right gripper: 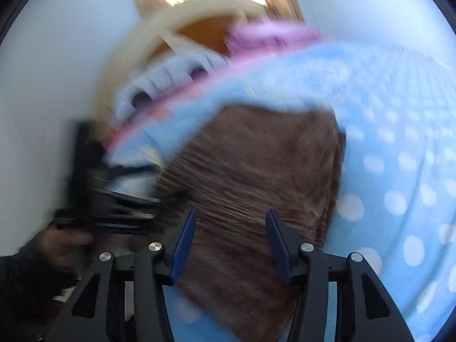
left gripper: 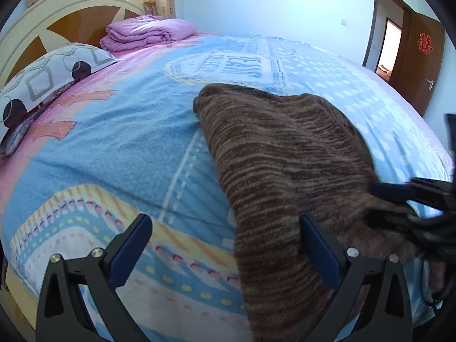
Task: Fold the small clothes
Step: 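Withdraw both open grippers up from the folded sweater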
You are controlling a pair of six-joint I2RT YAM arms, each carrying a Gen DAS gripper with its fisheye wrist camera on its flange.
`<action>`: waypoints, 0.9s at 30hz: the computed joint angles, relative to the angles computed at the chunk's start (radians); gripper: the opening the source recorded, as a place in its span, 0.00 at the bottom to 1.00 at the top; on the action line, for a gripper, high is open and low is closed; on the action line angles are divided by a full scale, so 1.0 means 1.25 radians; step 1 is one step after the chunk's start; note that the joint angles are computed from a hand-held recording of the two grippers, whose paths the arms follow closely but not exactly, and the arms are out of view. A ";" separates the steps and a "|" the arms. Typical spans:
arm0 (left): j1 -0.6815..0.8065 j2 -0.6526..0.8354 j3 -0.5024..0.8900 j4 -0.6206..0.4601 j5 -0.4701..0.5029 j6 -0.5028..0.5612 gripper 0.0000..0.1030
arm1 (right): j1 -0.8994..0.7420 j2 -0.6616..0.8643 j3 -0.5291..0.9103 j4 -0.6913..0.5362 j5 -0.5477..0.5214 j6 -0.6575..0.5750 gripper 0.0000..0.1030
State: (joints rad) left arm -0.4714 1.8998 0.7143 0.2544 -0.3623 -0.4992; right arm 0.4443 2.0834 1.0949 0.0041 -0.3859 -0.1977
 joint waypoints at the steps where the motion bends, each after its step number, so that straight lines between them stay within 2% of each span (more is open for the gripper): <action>1: -0.009 -0.014 -0.003 -0.016 -0.012 -0.002 1.00 | -0.007 -0.015 -0.026 0.037 -0.010 0.020 0.47; 4: -0.046 -0.084 -0.039 -0.036 -0.064 -0.002 1.00 | -0.004 -0.088 -0.098 0.059 0.031 0.057 0.47; 10: -0.074 -0.233 -0.093 -0.054 -0.119 -0.036 1.00 | 0.046 -0.376 -0.347 0.237 0.199 0.071 0.57; 14: -0.106 -0.292 -0.100 -0.072 -0.161 -0.032 1.00 | 0.062 -0.534 -0.421 0.274 0.247 0.073 0.69; 16: -0.113 -0.308 -0.100 -0.073 -0.170 -0.027 1.00 | 0.059 -0.600 -0.453 0.287 0.250 0.073 0.70; 21: -0.133 -0.333 -0.099 -0.083 -0.189 -0.023 1.00 | 0.043 -0.659 -0.473 0.280 0.238 0.082 0.71; 27: -0.154 -0.340 -0.096 -0.089 -0.212 -0.019 1.00 | 0.042 -0.652 -0.471 0.273 0.228 0.100 0.71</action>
